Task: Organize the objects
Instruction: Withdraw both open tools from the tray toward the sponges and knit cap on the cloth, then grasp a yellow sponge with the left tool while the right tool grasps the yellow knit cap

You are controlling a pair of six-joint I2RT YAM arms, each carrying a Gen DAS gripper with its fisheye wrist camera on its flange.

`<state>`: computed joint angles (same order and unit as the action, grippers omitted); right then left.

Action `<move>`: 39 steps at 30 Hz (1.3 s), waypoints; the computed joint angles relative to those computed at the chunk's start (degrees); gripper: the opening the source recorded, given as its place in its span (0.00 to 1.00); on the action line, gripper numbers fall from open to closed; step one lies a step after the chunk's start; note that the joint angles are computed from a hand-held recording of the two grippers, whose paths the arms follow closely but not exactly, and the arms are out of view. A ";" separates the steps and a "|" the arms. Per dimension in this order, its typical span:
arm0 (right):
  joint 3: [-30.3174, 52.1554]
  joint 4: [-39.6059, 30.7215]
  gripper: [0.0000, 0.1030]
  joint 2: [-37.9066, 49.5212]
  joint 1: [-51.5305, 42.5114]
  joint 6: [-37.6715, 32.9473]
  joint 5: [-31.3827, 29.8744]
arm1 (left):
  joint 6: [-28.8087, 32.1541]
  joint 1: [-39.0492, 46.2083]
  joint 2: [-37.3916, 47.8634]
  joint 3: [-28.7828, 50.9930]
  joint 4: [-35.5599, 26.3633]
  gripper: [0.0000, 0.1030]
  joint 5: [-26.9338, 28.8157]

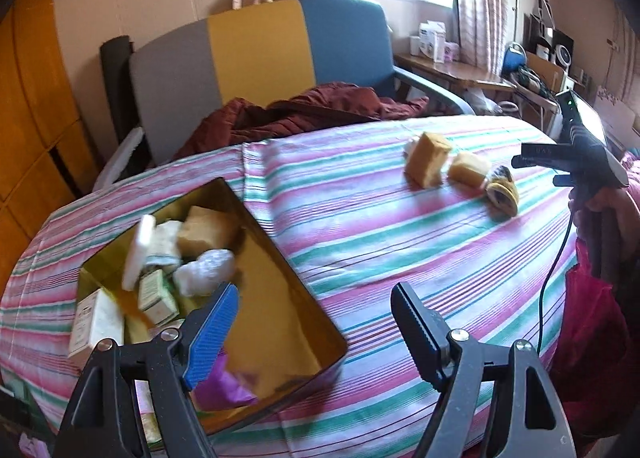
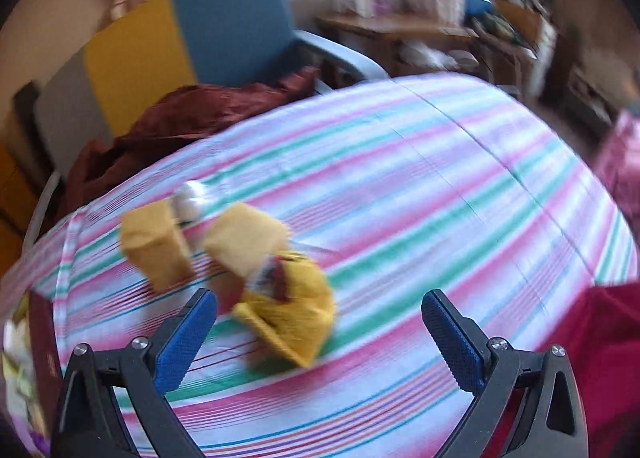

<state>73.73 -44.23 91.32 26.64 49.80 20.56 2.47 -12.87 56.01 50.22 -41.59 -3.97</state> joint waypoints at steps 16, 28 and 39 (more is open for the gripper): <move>-4.43 2.31 1.00 -5.83 -4.69 2.46 -7.09 | -4.26 -10.50 24.72 14.65 6.52 0.77 1.73; -6.27 4.17 1.00 -7.23 -6.37 4.50 -10.02 | -3.32 -14.10 41.71 25.97 9.61 0.82 3.08; -6.80 5.95 1.00 -5.65 -6.68 4.81 -13.10 | -4.42 -14.51 53.16 36.64 11.62 0.91 5.31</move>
<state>66.93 -38.28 85.67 19.96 54.60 7.47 -1.95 -27.38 109.16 86.86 -29.97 1.34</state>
